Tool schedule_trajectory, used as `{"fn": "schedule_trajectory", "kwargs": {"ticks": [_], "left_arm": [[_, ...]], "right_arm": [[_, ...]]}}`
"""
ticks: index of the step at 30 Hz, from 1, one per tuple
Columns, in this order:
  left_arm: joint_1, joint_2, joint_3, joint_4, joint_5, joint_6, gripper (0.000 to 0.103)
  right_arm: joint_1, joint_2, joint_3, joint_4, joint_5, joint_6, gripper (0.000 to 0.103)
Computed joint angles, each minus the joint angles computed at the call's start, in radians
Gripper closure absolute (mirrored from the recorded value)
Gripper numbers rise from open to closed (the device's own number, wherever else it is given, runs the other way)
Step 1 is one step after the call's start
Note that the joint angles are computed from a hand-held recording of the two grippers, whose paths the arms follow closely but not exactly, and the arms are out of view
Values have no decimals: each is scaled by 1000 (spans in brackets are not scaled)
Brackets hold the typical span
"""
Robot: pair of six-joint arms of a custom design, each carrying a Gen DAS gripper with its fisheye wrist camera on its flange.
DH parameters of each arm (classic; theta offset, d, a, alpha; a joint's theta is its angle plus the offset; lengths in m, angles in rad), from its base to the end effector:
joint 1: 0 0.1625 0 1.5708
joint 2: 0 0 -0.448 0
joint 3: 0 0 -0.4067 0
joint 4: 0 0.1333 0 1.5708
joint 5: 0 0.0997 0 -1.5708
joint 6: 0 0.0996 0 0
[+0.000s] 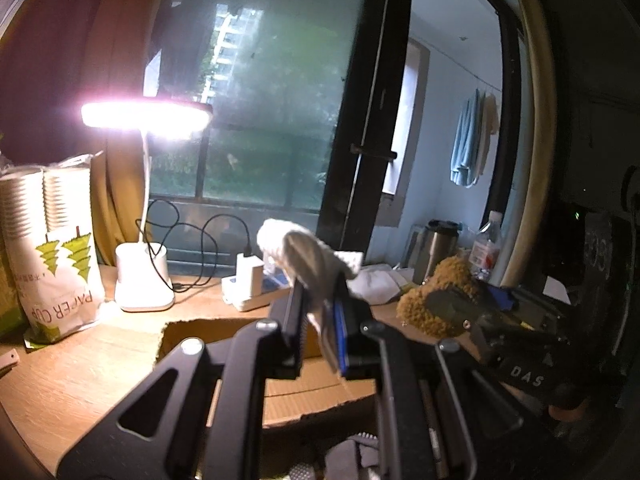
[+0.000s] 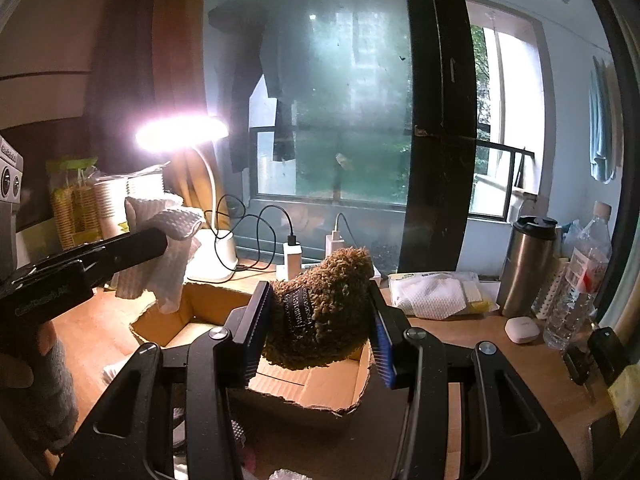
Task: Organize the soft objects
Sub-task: 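Carry the plush toy over the box with the right tool while the left lifts the towel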
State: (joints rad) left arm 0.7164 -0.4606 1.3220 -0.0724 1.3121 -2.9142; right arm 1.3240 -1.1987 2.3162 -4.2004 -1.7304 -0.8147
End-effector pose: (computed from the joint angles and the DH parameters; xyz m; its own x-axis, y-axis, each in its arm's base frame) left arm -0.3960 -0.5553 -0.0855 -0.6303 0.7001 -0.3357 0.6952 0.3163 -0.6455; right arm 0.0052 -0.4602 0.3080 -0.6407 0.2296 0.7327 -0.6585 0.3264 -0.6781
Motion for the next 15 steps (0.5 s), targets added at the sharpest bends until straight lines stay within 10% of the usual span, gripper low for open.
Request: {"fn": "schedule_trajectory", "kwargs": {"ticks": [15], "left_arm": [[25,127,-162,132,-29,-6,91]], "right_arm": [[-29,46,-59,46,-3,19,55]]}}
